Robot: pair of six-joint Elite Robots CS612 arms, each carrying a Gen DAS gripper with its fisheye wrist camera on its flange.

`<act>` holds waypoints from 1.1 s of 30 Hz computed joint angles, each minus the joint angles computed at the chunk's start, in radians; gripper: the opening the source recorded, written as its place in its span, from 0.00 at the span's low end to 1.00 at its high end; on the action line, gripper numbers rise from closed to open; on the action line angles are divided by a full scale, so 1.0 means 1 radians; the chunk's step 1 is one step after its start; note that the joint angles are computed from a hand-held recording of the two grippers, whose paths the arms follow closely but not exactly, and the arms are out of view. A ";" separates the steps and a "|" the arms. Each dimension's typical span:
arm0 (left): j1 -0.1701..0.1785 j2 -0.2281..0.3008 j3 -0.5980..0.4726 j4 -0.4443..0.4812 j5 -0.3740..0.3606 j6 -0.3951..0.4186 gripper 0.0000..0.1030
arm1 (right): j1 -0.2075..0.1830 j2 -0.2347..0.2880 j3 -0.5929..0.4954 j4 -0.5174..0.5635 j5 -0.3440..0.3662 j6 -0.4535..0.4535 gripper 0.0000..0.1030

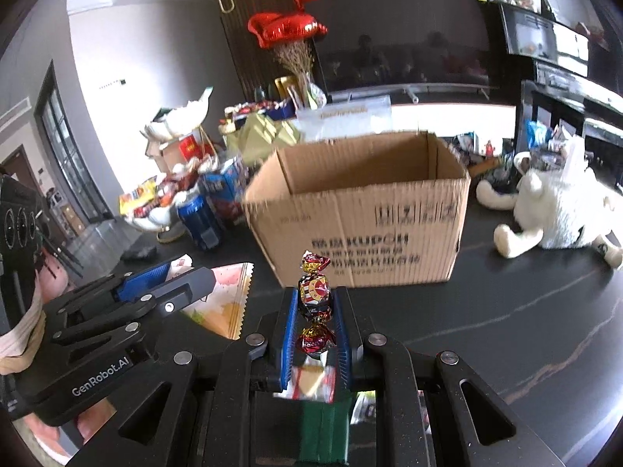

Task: Organize snacks
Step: 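Carry the DEMAS bag with the left gripper while the right gripper carries the candies to the box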

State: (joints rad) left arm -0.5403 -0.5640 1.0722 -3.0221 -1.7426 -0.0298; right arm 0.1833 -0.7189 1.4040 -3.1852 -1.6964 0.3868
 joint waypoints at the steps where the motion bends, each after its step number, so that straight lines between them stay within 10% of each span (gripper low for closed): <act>1: -0.001 -0.002 0.001 -0.006 0.001 0.000 0.31 | -0.001 -0.001 -0.001 -0.005 -0.001 -0.001 0.19; 20: -0.009 0.037 -0.160 0.041 0.027 0.039 0.31 | -0.022 0.001 -0.073 -0.024 -0.026 -0.046 0.19; 33: -0.017 0.169 -0.437 0.238 0.060 0.078 0.32 | -0.052 0.043 -0.173 0.055 -0.038 -0.065 0.19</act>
State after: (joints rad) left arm -0.5572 -0.3954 0.6355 -2.7845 -1.6822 0.0480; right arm 0.1317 -0.6763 1.2309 -3.1302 -1.7341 0.3218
